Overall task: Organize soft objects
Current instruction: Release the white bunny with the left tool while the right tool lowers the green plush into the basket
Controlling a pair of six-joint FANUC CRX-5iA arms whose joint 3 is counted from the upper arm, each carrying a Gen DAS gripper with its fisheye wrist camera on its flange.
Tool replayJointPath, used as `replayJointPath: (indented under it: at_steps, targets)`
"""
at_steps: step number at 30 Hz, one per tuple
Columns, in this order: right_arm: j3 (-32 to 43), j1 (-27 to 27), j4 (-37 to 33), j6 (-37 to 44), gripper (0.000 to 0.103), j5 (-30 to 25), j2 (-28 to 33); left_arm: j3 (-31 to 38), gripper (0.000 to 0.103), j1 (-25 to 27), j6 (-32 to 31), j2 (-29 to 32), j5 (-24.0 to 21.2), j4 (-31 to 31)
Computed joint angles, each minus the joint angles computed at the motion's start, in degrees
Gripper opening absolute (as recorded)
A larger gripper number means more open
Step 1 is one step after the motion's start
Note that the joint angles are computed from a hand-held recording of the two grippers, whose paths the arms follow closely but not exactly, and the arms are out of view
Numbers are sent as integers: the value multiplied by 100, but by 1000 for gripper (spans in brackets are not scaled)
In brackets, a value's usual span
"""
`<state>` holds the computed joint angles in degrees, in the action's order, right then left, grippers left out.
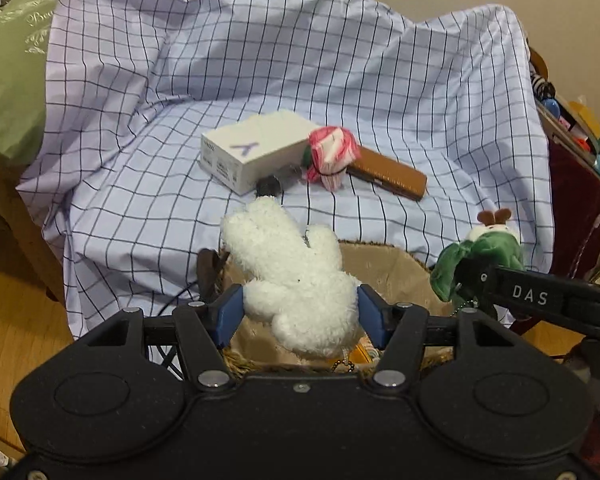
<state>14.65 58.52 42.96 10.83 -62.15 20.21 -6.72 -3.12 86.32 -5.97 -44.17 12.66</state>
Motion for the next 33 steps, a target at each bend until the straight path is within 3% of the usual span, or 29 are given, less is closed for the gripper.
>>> replayJointPath:
  at_steps: [15,18,22,33]
  targets:
    - [47,-3,-17,8,55,-143,28,355,64,-517,700,148,-36,-1129]
    - [120,6,-60,90,55,-179,72,342,65,-574,635,138,-12,-1156]
    - [179,29,-99,196,55,-201,110,307,76,-588,657,100,29,-1184]
    - [217,31,-168,347,55,-213,120,337,85,-766,954,69,77,-1542]
